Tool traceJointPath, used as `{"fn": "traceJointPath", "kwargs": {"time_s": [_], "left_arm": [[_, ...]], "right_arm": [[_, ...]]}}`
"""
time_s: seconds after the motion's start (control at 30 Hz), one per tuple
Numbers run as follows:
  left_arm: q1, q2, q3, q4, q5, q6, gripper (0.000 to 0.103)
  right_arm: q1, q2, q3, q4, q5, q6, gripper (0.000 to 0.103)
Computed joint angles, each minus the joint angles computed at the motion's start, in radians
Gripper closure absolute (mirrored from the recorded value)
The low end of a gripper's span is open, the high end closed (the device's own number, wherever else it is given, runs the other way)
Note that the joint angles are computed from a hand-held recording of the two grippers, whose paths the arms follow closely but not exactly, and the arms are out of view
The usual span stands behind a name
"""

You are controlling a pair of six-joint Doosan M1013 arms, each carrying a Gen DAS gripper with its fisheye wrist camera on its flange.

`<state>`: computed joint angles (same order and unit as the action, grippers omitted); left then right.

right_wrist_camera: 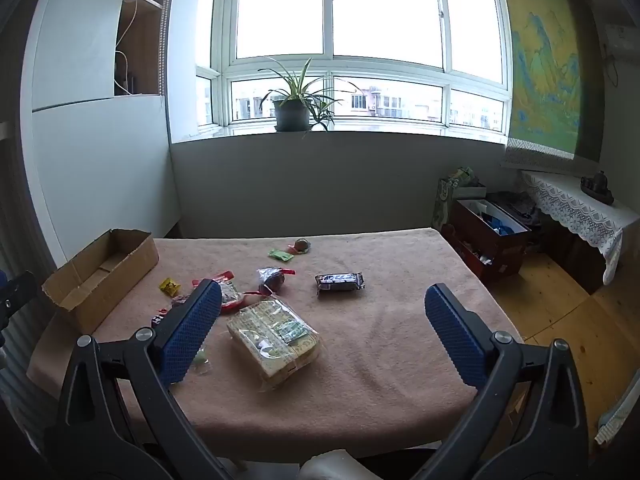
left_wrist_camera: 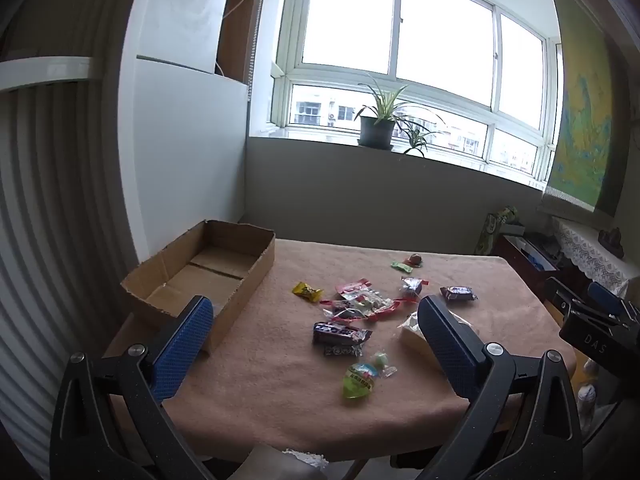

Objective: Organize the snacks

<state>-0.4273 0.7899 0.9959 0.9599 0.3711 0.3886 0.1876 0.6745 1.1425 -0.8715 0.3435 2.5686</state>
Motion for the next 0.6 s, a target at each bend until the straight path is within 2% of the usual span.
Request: {"fn": "traceJointPath", "kwargs": {"time_s": [0.27, 0.43, 0.6], "left_arm": [[0.016, 0.012, -0.022, -0.171, 0.004, 0.15, 0.001], [0.004, 0.013, -0.019, -0.11, 0.021, 0.103, 0.001], [0.003, 0.012, -0.02, -0.118, 0.025, 0.112, 0.001]], "right_arm": [[0.004, 0.005, -0.005, -0.038, 0.016, 0.04, 0.0], [0.007, 0.006, -0.006, -0.009, 0.01, -0.003, 0.0], [0.004, 0.012, -0.017, 0.021, 0.006, -0.031, 0.0]]}}
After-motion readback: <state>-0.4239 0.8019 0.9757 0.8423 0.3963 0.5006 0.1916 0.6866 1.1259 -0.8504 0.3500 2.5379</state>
